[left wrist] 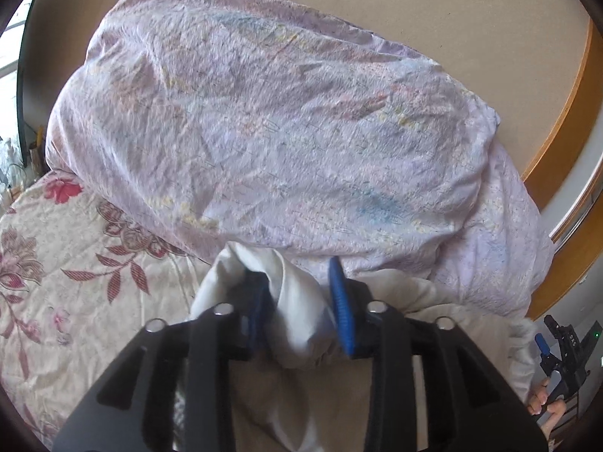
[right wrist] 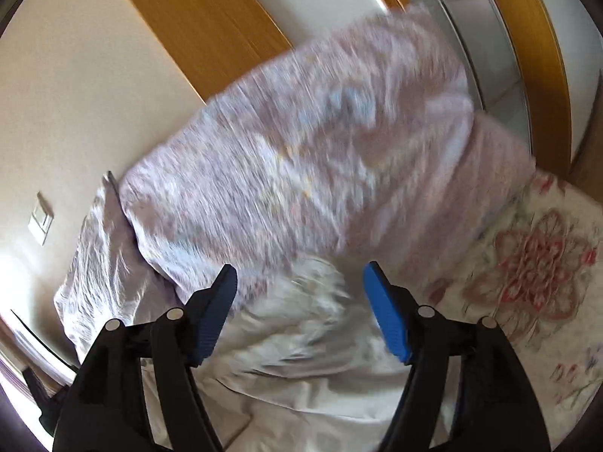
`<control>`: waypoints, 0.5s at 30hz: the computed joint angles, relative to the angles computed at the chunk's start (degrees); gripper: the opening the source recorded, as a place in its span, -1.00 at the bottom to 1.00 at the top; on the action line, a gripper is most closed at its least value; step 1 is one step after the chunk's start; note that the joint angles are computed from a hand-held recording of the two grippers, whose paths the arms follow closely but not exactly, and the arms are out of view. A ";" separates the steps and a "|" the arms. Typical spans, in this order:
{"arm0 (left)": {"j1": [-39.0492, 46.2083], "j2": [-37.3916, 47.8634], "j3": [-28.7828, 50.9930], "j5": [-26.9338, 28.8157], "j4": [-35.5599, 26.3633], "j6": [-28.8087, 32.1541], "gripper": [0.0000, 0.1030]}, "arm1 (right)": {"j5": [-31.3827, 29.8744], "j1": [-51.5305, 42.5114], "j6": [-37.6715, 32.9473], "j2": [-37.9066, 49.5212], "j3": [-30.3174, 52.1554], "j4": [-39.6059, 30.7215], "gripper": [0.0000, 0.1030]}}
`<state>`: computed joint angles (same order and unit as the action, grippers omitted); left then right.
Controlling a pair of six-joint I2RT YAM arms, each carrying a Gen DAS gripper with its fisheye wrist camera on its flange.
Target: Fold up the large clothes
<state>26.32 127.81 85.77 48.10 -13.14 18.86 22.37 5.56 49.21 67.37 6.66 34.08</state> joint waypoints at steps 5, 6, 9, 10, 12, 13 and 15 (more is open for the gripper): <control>2.27 -6.36 -9.77 2.97 14.06 -5.48 0.80 | 5.38 8.29 -3.71 -6.26 2.16 -12.93 0.39; 2.91 -7.92 -11.04 4.26 13.62 -3.78 0.80 | 6.29 10.10 -3.99 -5.42 3.02 -14.46 0.38; 3.99 -13.41 -17.94 4.23 14.47 2.78 0.80 | 8.07 16.44 -4.87 0.46 6.09 -17.13 0.38; 4.24 -15.25 -21.11 4.24 15.87 5.35 0.80 | 9.32 18.53 -4.65 2.28 6.88 -17.72 0.37; 4.47 -18.21 -27.59 3.86 19.51 10.23 0.80 | 12.15 22.71 -4.31 6.94 8.96 -18.86 0.37; 4.35 -19.11 -30.06 3.55 20.61 12.60 0.80 | 13.40 24.34 -4.08 9.59 10.06 -19.20 0.37; 3.70 -19.94 -33.63 2.47 21.82 16.51 0.80 | 14.88 26.37 -3.80 13.92 12.19 -20.27 0.37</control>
<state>30.02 107.87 52.14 50.57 8.68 35.37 37.25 31.94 45.41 81.29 18.85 13.81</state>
